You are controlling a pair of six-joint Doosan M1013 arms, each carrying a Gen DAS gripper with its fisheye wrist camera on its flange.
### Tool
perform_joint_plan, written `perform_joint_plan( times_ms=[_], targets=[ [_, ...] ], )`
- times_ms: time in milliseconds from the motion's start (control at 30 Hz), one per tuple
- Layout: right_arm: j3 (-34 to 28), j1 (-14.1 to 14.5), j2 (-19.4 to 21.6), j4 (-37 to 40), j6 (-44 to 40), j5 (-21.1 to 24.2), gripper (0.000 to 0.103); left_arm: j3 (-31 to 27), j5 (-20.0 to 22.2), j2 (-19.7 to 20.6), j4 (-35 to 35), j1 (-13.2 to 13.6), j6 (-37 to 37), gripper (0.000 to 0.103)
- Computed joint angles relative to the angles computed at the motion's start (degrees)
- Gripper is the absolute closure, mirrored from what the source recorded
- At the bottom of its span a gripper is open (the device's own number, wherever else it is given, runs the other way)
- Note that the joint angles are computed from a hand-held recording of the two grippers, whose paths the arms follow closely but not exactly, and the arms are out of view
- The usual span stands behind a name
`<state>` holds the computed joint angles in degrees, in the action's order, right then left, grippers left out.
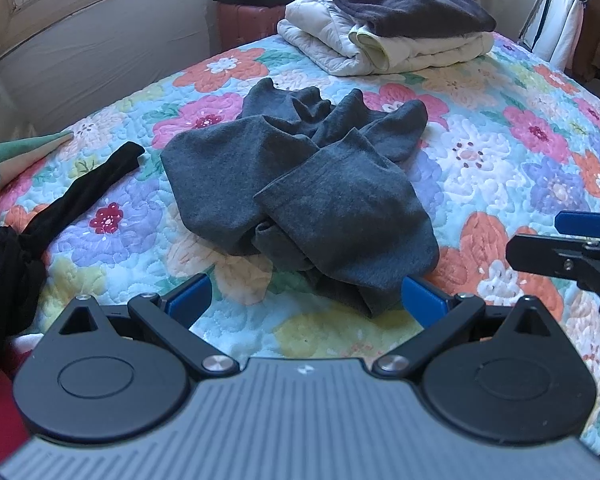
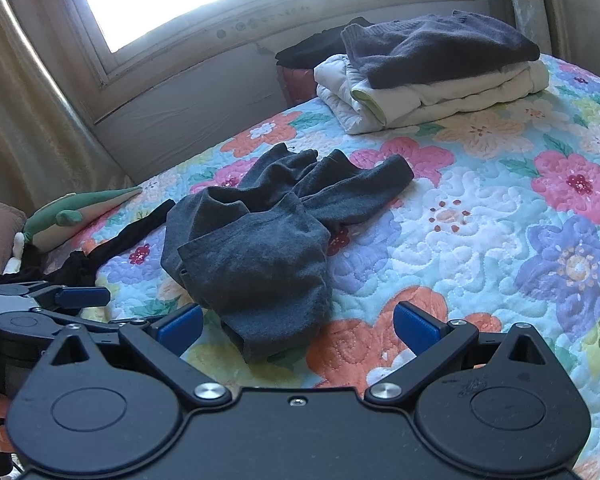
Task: Fold clothes
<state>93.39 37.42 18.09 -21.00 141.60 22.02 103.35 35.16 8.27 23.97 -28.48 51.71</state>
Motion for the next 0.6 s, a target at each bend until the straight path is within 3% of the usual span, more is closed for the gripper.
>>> perform_joint_plan(
  times_ms=[600],
  targets=[
    [-0.6, -0.3, 0.4, 1.2, -1.6, 0.3, 0.0, -0.3, 0.3, 0.3, 0.0, 0.2, 0.3, 0.0]
  ],
)
